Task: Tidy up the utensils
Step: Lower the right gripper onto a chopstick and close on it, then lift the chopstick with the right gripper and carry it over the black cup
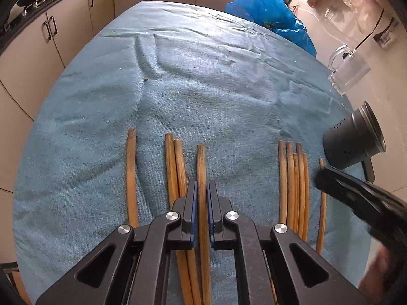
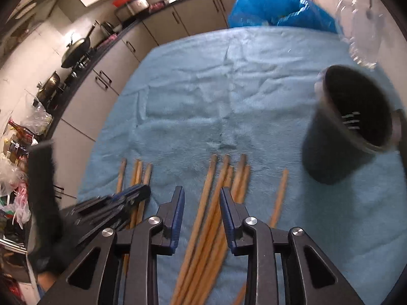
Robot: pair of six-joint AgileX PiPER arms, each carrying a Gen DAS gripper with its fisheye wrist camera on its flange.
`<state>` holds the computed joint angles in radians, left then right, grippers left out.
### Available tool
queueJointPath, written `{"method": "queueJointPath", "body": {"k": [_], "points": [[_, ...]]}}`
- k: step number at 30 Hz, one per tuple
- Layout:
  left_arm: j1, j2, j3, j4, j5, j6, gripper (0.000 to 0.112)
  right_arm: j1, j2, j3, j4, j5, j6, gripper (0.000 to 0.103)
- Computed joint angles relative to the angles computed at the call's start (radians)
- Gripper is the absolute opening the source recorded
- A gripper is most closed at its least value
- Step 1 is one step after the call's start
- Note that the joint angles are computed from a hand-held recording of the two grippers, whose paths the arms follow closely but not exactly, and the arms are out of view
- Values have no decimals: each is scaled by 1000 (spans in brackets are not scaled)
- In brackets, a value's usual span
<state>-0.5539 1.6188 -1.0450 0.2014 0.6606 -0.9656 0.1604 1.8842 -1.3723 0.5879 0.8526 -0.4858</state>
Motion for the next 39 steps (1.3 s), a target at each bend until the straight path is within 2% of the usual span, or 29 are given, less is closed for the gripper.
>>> {"method": "queueJointPath", "body": {"k": [6, 12, 14, 15, 16, 19, 21, 24, 27, 29, 30, 34, 39], "points": [[7, -15, 29, -7, -34, 18, 7, 73, 105, -110, -115, -22, 133, 24], [13, -12, 33, -10, -48, 31, 7, 124, 196, -222, -275, 20, 291, 20], [16, -5, 27, -10, -47, 33, 7, 139, 205, -233, -306, -1, 297, 18], [17, -4, 25, -11, -48, 35, 7, 145, 206, -234, -319, -6, 297, 10], [24, -3, 25, -34, -63, 57, 7, 147, 208, -236, -328, -10, 297, 10], [21, -26, 39, -57, -103, 79, 7, 107, 191, -212, -204, -14, 195, 9], [-4, -56, 45, 17, -104, 5, 7, 90, 135, -152, -141, -52, 139, 9], [-52, -128, 52, 124, -96, -115, 7, 29, 6, -30, 42, -91, -29, 9], [-159, -199, 49, 352, -19, -351, 7, -40, -167, 137, 261, -122, -254, 8], [-250, -233, 45, 496, 54, -501, 7, -95, -286, 251, 429, -138, -439, 8], [-310, -240, 33, 570, 117, -574, 7, -122, -339, 305, 507, -140, -527, 8], [-446, -250, 0, 694, 271, -692, 7, -206, -498, 467, 721, -130, -788, 8], [-517, -263, -20, 732, 349, -723, 7, -247, -598, 563, 839, -117, -927, 8]]}}
